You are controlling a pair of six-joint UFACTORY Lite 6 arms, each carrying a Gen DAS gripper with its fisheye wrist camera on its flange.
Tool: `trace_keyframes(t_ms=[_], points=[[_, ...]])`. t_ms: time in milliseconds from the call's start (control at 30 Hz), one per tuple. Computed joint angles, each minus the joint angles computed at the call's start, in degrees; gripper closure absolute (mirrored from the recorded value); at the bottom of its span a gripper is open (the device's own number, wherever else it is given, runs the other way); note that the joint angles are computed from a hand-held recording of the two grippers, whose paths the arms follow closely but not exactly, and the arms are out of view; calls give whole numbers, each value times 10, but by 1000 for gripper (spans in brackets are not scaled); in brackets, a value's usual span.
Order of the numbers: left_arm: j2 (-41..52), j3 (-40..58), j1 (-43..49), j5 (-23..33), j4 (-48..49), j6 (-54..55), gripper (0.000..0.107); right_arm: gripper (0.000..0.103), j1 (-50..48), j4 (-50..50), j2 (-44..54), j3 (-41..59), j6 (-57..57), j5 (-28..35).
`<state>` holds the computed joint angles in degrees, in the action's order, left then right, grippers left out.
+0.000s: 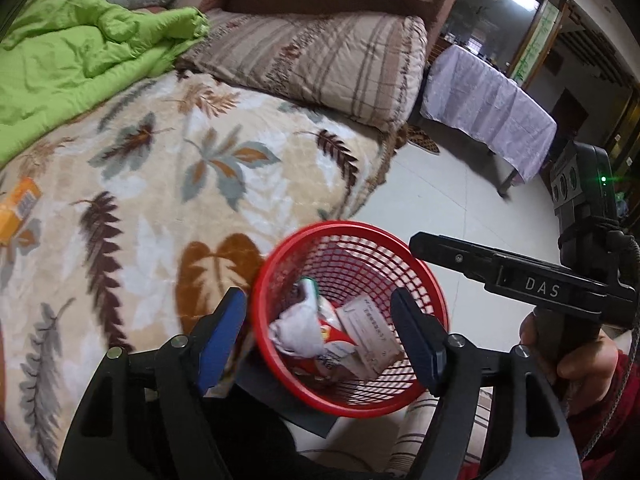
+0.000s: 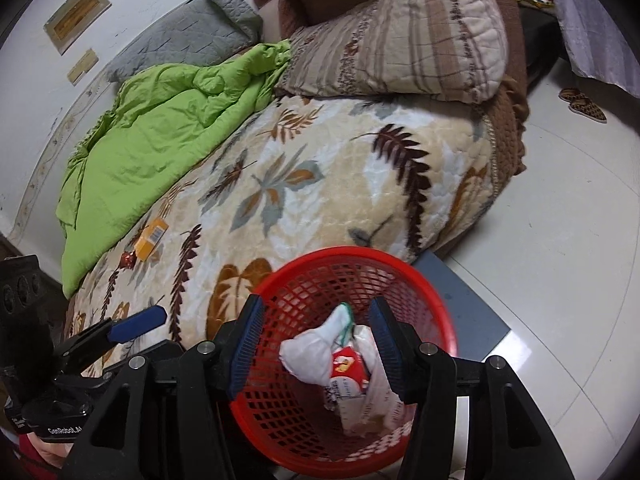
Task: Collect trash
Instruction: 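Move both tools back over the red wrapper and orange box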
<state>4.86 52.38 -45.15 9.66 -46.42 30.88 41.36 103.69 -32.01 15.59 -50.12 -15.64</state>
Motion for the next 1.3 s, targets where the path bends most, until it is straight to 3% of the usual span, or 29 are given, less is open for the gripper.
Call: trace_keyframes(t_ms=[167,333,500,667,800,933,1100,1300], points=[[-61,-43,60,10,-33,46,34,44,23,-106,108,84,89,12],[-115,-84,180,52,-125,158,34,44,42,-173,230,199,127,30],[-145,-96,345,113,-148,220,34,42,63,-190,338,313,115,41],[-88,-44,523,170,-147,238,34,42,64,-137,417,406,33,63],[40,71,631,202,-117,183,34,42,62,-60,466,477,-69,74],[195,237,668,210,-49,70,34,42,57,16,502,529,-166,84],[392,487,666,259,30,-95,34,42,46,95,538,569,-262,89],[637,847,628,328,214,-334,34,42,21,188,559,574,-353,101]])
